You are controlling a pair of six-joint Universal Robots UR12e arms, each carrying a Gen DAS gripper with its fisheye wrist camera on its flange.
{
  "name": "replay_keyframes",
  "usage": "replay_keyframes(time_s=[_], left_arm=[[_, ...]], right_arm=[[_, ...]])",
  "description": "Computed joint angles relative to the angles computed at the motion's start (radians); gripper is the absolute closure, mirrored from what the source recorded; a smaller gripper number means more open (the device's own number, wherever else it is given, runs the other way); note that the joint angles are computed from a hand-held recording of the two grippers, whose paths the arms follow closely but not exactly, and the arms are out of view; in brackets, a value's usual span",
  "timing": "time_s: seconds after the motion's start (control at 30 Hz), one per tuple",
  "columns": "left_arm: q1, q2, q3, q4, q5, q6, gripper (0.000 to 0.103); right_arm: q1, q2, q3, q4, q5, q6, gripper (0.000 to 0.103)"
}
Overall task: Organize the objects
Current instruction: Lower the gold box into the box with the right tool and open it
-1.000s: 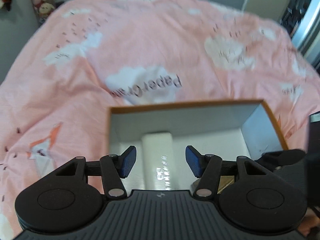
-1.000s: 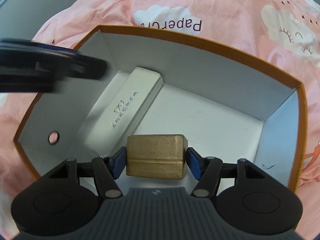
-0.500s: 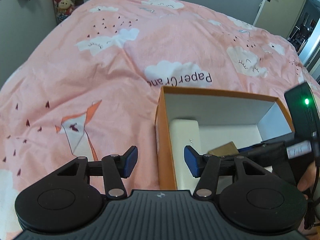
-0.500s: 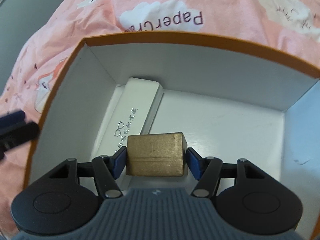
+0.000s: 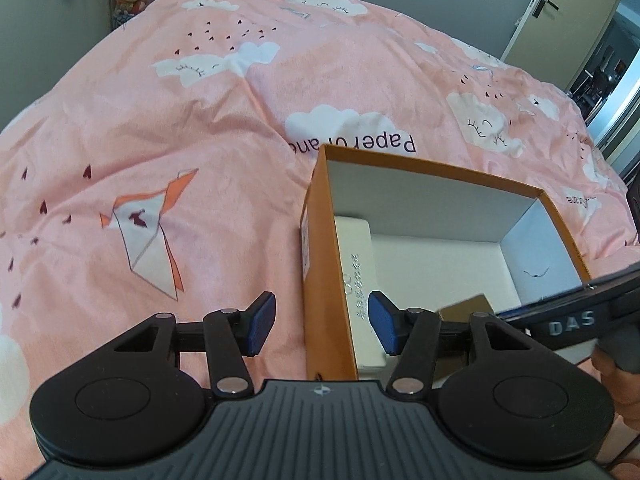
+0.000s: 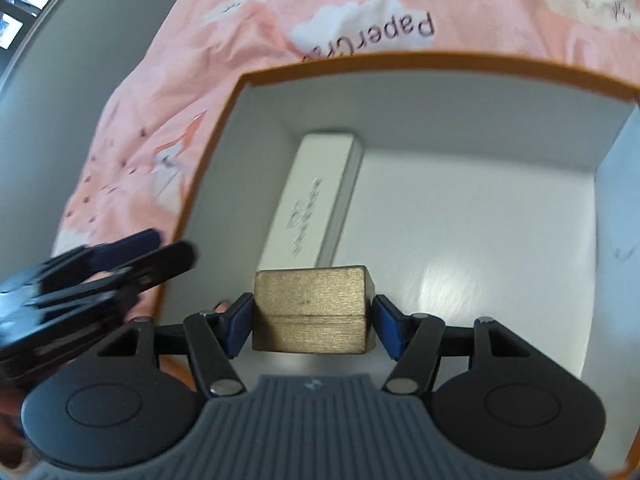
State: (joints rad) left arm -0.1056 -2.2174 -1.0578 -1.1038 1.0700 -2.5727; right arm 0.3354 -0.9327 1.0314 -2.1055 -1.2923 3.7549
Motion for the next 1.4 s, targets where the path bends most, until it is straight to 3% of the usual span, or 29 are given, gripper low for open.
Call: replay_keyframes(time_s=[0.17,0.3,0.57,0.87,0.97,1.03,1.1,1.27,1.4], left_arm=[[0.01,0.009,-0.02,-0.007,-0.029,-0.021,0.04],[0.014,0.011,-0.026,0.001,-0.027,-0.03,0.04],[0.016,0.005,-0.023,0.004,-0.027,-0.032,0.04],[0.02,-0.01,-0.002,-0.013,-0.045,-0.045,0.041],[0.019,-0.011,-0.002,-0.011,-0.045,-0.046,0.041],[0.018,-0.013,0.0,-0.014,-0.045,-0.047,0.041],[0.016,-0.015,0.002,-0.018,-0.044,-0.046,0.041],[0.015,-0.017,0.004,-0.014,-0.048,-0.05,0.041],[0.014,-0.025,0.014,0.001,-0.047,-0.061,0.041]], right_arm=[[-0.008,0.022,-0.017,0.042,0.103,0.066,0.038],[-0.006,0.048,-0.048,0.095,0.151,0.068,0.038],[0.003,0.1,-0.119,0.165,0.172,0.087,0.038],[-0.006,0.094,-0.103,0.133,0.208,0.082,0.036],[-0.009,0.08,-0.081,0.094,0.208,0.093,0.042],[-0.011,0.078,-0.073,0.078,0.214,0.107,0.064],[-0.012,0.081,-0.072,0.08,0.224,0.088,0.075],[-0.016,0.083,-0.076,0.086,0.236,0.045,0.075],[-0.006,0.083,-0.106,0.114,0.113,-0.017,0.075]])
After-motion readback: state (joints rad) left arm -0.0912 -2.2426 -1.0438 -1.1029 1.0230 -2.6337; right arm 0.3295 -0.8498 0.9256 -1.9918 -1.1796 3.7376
